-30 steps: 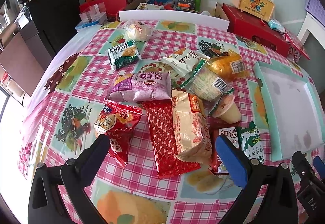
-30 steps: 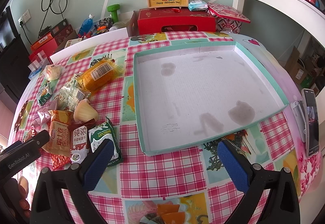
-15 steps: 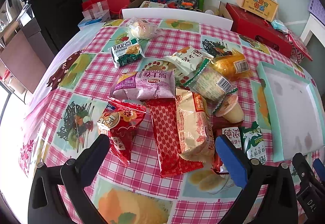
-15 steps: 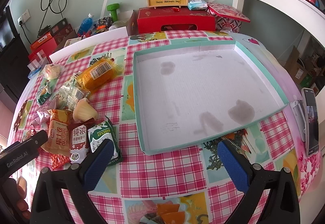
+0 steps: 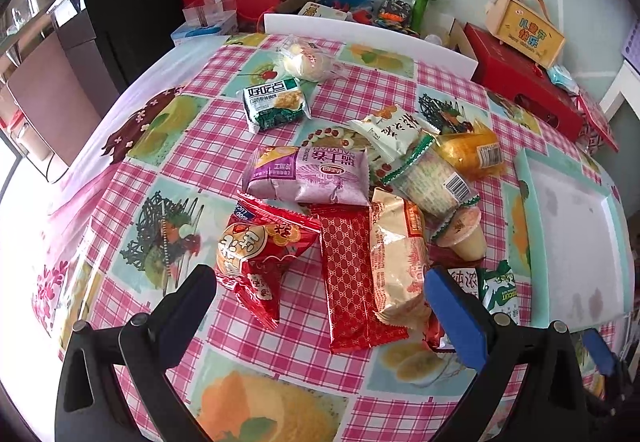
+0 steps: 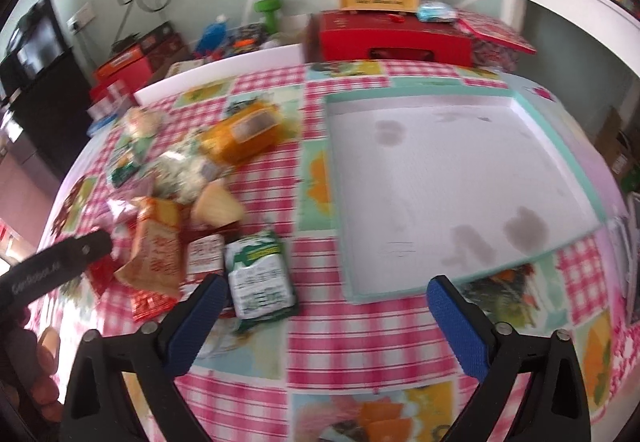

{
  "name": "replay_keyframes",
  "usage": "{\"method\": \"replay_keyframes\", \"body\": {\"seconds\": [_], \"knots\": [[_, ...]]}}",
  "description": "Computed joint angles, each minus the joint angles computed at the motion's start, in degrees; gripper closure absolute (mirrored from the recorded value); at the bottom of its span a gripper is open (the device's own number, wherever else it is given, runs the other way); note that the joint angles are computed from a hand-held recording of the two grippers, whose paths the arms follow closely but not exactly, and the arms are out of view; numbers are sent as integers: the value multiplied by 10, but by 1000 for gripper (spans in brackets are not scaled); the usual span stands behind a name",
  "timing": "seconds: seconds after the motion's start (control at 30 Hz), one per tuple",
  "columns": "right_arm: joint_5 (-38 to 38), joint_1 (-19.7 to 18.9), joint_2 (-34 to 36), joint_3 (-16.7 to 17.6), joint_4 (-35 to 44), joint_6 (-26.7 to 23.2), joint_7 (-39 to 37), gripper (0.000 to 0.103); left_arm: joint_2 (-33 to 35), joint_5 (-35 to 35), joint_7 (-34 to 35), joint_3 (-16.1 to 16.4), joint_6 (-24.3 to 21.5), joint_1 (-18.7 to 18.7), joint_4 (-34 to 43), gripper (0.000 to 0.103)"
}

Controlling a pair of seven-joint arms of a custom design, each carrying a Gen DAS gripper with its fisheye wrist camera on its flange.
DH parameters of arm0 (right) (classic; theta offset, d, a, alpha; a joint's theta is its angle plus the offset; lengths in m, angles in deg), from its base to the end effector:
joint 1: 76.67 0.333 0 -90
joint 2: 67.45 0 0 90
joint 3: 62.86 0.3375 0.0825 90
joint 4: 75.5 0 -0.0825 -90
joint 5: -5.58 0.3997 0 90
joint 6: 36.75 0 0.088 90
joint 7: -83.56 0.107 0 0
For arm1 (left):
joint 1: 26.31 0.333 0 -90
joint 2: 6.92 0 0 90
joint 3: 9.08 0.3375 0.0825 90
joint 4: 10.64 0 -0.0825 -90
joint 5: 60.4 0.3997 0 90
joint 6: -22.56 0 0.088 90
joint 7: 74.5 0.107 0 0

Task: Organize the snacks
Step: 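Grasp the tan bread bag with the left tool while the right tool grasps the green-white biscuit pack, then lift both held snacks and carry them over the white tray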

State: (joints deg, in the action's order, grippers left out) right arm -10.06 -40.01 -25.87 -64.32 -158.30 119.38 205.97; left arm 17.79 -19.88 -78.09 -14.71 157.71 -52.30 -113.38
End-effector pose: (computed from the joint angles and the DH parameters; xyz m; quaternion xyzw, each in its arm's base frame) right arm 0.6389 0.4691 0.3272 -0.7650 0.5768 -0.1449 0.2470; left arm 0.5926 -0.3475 0.3367 -0.8601 0.4443 -0.1373 0.2097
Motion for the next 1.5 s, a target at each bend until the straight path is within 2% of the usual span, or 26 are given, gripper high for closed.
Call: {"method": "replay_keyframes", "body": {"seconds": [0.13,0.2,0.27,0.33,0.4,0.47,0.53,0.6,0.73,0.9,1.03,1.17,1.37,1.5], "knots": [[15,-11,24,28,35,-15,-50,24,3,-3,12,-1,17,5,2,1],[21,-10,33,31,48,-21,-68,26,9,-3,25,0,25,6,11,5],[20,-3,40,27,59,-24,-78,26,18,-8,43,-1,34,7,23,15],[21,1,49,25,72,-31,-88,26,29,-21,64,-2,49,12,33,18],[21,4,58,22,85,-39,-97,35,45,-46,92,-5,62,18,47,22],[25,5,70,22,102,-55,-105,40,56,-68,112,-4,66,19,57,32],[33,1,80,26,116,-70,-113,48,69,-91,132,-4,69,21,67,35],[42,-3,88,31,128,-81,-122,50,78,-111,148,-3,75,21,71,38],[59,-6,109,37,158,-111,-137,55,95,-147,179,-3,91,24,82,51],[74,-9,129,37,187,-136,-142,58,119,-164,211,9,78,10,115,58],[72,-3,132,30,191,-137,-140,59,126,-169,219,15,72,5,126,60],[69,0,127,27,182,-128,-135,60,122,-173,215,18,87,4,118,66],[67,0,119,24,166,-109,-122,60,105,-156,190,31,87,-8,105,69],[64,-2,98,22,133,-68,-111,60,92,-126,164,41,91,-16,94,70]]}}
